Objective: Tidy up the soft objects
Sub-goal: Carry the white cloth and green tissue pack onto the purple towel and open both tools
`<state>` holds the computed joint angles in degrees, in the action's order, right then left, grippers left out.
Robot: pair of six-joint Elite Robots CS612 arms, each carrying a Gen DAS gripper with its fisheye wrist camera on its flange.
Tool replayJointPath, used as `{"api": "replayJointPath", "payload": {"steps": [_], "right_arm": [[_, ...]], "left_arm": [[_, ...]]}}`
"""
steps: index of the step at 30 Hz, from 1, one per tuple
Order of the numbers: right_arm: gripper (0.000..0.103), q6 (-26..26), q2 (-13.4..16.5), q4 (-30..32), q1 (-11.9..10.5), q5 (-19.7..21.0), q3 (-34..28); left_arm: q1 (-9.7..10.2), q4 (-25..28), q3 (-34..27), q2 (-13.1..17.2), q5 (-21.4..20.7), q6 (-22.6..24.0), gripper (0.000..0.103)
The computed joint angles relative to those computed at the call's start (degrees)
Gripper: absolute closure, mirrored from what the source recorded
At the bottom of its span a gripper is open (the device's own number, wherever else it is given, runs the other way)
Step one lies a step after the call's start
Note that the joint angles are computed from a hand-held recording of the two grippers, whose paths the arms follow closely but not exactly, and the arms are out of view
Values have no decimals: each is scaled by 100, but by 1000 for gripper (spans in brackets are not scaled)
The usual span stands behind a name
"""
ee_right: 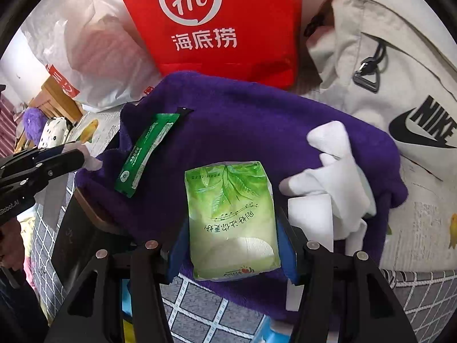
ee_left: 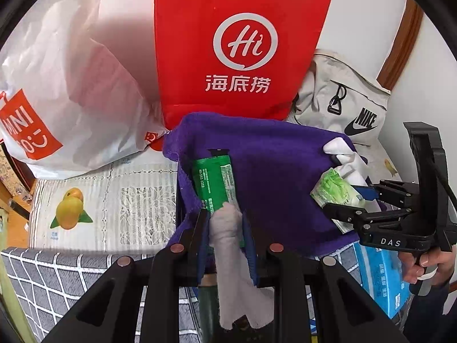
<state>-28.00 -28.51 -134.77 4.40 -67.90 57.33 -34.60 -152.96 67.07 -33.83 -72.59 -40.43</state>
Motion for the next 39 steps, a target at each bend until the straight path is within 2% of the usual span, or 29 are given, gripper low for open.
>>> {"api": "replayJointPath", "payload": {"steps": [13,17,22,26,31,36,39], "right_arm": [[47,-427,101,110,159,-361,-141],[46,-472,109,208,155,-290,-174],[34,-513,17,119,115,-137,-42],[33,-415,-109,-68,59,-56,134],[33,-260,-283,-281,-53,168,395],[33,16,-400,-536,-174,364,614],[33,74,-420,-681,-198,331,691]], "left_arm": [[39,-28,-40,50,-129,79,81],[39,-5,-56,54,-137,81,81],[32,-19,-147,107,-206,126,80],[22,-90,-301,190,-189,287,80],[9,307,-709,383,-1,413,80],[56,775,-1207,655,-117,513,80],[86,1031,-1456,790,-185,482,80]]}}
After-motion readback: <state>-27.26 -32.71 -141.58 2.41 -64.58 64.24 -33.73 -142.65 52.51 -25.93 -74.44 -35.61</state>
